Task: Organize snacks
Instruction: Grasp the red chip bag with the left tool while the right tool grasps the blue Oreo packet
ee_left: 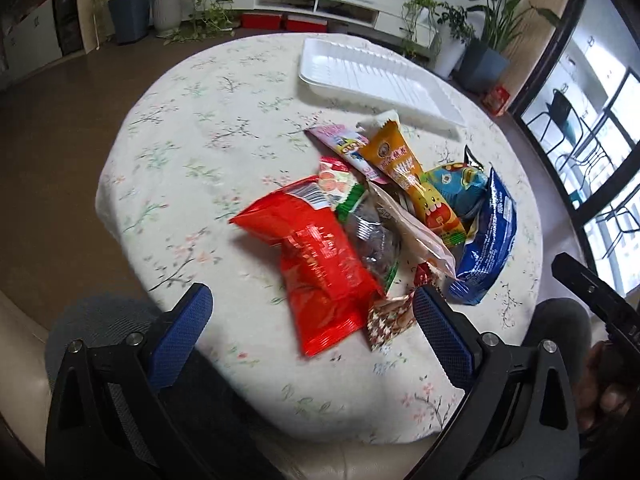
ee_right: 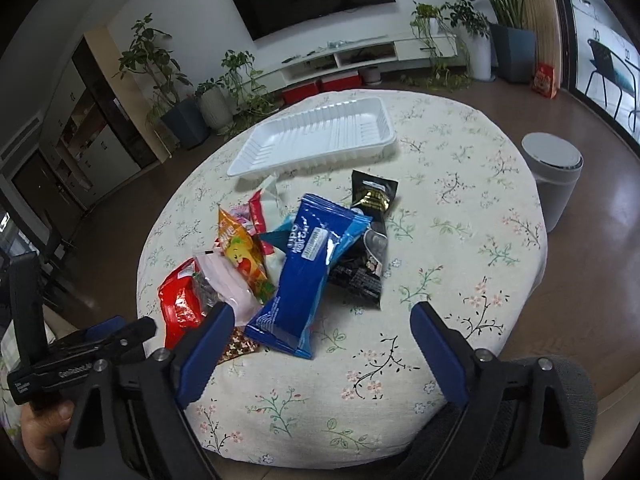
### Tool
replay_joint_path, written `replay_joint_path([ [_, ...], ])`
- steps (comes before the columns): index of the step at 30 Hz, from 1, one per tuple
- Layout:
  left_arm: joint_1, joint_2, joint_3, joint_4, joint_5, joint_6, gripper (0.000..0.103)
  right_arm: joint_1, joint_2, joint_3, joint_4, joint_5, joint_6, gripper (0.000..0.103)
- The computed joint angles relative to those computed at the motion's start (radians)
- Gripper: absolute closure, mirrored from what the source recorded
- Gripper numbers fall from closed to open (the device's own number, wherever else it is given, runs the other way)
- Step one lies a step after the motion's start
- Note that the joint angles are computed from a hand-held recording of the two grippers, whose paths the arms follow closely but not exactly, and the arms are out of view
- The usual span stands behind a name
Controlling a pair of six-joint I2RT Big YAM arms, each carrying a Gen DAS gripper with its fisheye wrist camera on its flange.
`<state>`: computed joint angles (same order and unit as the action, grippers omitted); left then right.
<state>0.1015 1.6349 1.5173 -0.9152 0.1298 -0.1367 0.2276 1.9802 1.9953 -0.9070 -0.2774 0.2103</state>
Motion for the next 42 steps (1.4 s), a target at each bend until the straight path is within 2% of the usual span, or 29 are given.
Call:
replay_joint_path([
  [2, -0.010, 0.039, 0.038, -0.021, -0.017, -0.019, 0.007, -0.010, 0.006, 0.001, 0.004, -0.012, 0.018, 0.013],
  [4, -0.014, 0.081, 0.083, -0.045, -0.030, -0.033, 0.024, -0.020, 0.020, 0.017, -0.008, -0.023, 0.028, 0.022],
  [6, -0.013, 0.114, 0.114, -0.060, -0.019, -0.044, 0.030, -0.029, 0.038, 0.038, -0.029, -0.031, 0.029, 0.025],
  [12, -0.021, 0.184, 0.179, -0.125, -0.036, -0.030, 0.030, -0.038, 0.075, 0.074, -0.060, -0.101, 0.043, 0.029],
  [17, -0.009, 0.218, 0.208, -0.125, -0.007, -0.050, 0.029, -0.026, 0.076, 0.072, -0.058, -0.083, 0.009, 0.030],
  [20, 0.003, 0.227, 0.214, -0.121, 0.021, -0.040, 0.045, -0.024, 0.076, 0.075, -0.063, -0.071, 0.001, 0.030],
  [21, 0.006, 0.228, 0.215, -0.120, 0.033, -0.038, 0.054, -0.023, 0.075, 0.074, -0.063, -0.066, -0.002, 0.030],
  [22, 0.007, 0.229, 0.217, -0.120, 0.035, -0.033, 0.055, -0.022, 0.074, 0.072, -0.062, -0.061, -0.005, 0.031],
  [27, 0.013, 0.235, 0.224, -0.127, 0.057, 0.000, 0.059, -0.020, 0.074, 0.076, -0.070, -0.047, -0.005, 0.032],
  [36, 0.029, 0.262, 0.270, -0.183, 0.038, 0.080, 0.057, -0.012, 0.083, 0.098, -0.094, -0.020, 0.007, 0.032],
  [38, 0.032, 0.264, 0.266, -0.166, 0.042, 0.077, 0.057, -0.007, 0.087, 0.107, -0.099, -0.010, 0.010, 0.032],
  [42, 0.043, 0.251, 0.239, -0.121, 0.070, 0.104, 0.065, 0.006, 0.092, 0.121, -0.106, 0.013, 0.010, 0.032],
])
